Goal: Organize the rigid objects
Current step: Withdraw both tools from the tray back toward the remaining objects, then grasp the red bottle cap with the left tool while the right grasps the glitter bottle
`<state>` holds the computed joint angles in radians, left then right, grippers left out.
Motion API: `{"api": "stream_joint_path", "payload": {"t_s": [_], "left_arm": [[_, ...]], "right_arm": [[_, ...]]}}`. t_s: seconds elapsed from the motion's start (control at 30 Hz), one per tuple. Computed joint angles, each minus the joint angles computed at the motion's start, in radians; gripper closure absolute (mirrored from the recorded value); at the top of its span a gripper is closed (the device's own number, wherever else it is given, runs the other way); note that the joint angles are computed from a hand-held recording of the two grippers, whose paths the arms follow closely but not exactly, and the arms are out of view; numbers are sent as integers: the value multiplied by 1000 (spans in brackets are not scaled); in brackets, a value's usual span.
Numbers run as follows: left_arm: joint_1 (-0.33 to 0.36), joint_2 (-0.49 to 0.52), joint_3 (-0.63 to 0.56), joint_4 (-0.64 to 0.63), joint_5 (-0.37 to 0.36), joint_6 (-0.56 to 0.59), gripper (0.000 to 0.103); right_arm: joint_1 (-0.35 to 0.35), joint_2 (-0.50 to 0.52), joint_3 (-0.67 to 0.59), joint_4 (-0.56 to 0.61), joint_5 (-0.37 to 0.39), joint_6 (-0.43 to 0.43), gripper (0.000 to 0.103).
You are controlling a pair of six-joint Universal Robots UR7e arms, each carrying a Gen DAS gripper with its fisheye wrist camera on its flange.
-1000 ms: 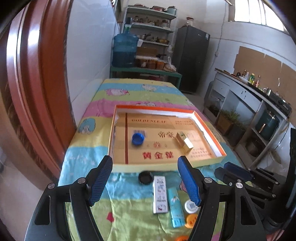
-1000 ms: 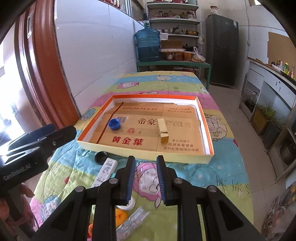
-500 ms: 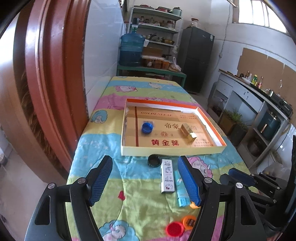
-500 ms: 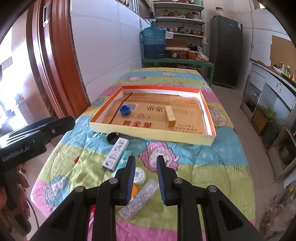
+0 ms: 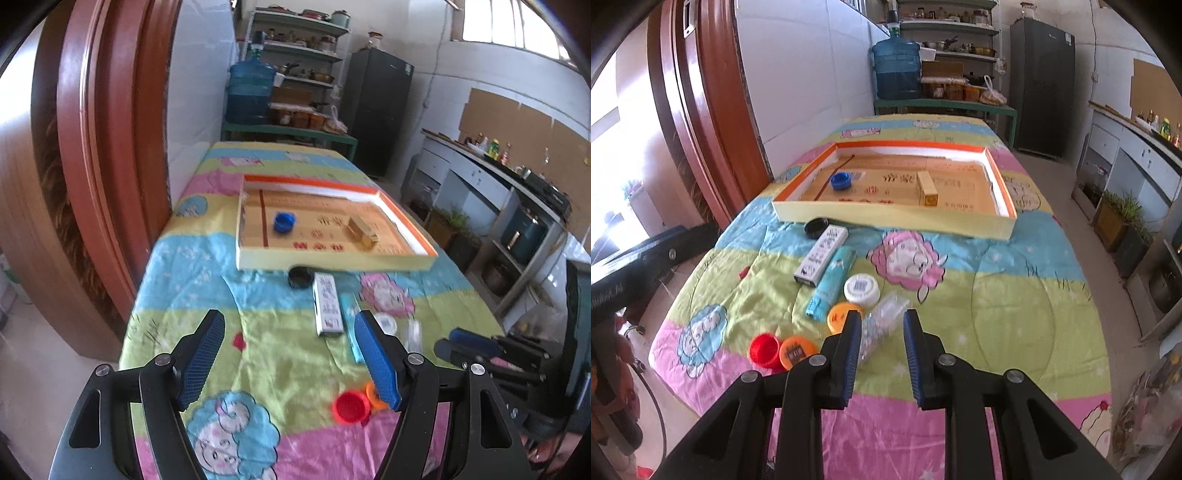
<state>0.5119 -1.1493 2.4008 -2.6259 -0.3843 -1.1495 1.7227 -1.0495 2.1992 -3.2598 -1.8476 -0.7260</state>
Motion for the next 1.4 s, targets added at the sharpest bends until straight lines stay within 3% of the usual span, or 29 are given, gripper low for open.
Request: {"api": "stream_joint_path", "payload": {"t_s": [0.3, 0.37, 0.43, 0.5, 1.0, 1.23, 1.4], "left_arm": [[-16, 50, 44, -90, -47, 8, 28], [-22, 60, 54, -125, -48, 30, 28], [-26, 67, 57, -137, -51, 47, 28], [-27, 76, 61, -152, -56, 63, 28], [3, 142, 62, -293, -136, 201, 28], [29, 178, 24, -229, -164, 220, 28], [37, 205, 0, -198, -149, 234, 28]], "right_arm": [[-5, 32, -11, 41, 21, 71, 79], [1, 48, -16, 34, 4, 93, 75], [10, 68, -17, 5, -29, 104, 59], [14, 74, -15, -12, -47, 108, 53], [29, 135, -28, -45, -131, 110, 53], [28, 136, -20, -81, -145, 69, 76], [12, 121, -12, -98, -145, 54, 83]]}}
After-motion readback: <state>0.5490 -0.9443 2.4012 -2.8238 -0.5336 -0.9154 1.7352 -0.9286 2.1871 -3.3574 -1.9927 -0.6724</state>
